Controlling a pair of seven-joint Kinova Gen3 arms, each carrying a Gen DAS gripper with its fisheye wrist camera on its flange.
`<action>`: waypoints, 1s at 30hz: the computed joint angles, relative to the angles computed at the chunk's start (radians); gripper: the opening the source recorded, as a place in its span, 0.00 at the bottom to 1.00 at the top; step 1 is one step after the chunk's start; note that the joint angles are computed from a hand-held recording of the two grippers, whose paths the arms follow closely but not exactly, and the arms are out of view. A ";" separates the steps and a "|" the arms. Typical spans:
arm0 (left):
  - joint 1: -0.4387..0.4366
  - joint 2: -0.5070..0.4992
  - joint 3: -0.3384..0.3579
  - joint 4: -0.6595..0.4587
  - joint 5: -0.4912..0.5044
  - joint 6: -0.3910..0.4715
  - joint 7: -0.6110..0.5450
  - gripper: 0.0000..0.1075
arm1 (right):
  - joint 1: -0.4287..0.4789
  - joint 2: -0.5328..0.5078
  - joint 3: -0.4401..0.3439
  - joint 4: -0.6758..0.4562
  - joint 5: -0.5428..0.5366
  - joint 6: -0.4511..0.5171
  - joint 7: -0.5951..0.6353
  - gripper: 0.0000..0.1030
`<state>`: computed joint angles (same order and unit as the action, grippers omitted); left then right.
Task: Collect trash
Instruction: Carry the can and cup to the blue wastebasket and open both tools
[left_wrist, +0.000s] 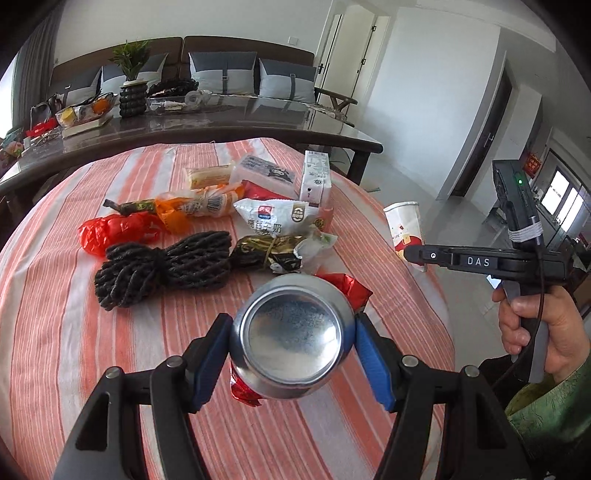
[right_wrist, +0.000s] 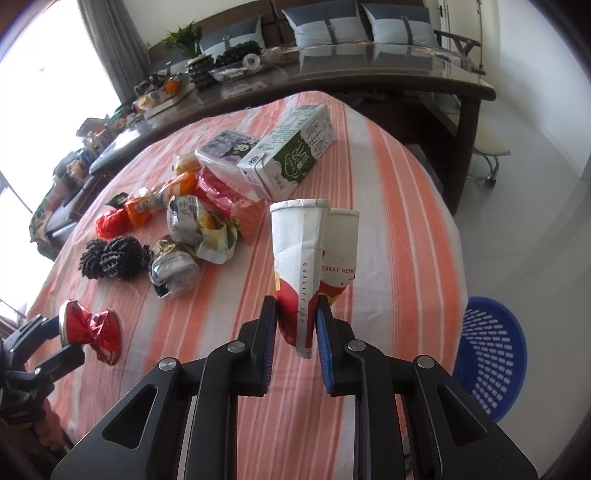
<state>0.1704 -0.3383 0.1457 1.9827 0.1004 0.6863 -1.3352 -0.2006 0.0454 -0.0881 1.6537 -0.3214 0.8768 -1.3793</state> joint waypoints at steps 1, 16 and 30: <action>-0.002 0.020 0.021 -0.019 -0.008 -0.004 0.010 0.63 | 0.015 -0.007 0.010 0.001 -0.021 0.013 0.027 0.19; 0.208 0.482 0.132 -0.420 -0.114 -0.018 0.122 0.63 | 0.265 0.061 0.146 -0.054 0.010 0.185 0.194 0.21; 0.382 0.808 0.052 -0.727 -0.066 0.064 0.092 0.63 | 0.482 0.215 0.148 -0.084 -0.091 0.205 0.295 0.23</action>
<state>0.5528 0.4694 0.1977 1.2560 0.0346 0.7503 -1.2428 0.2811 0.2600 0.0602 1.5700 -0.4125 1.0822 -1.0844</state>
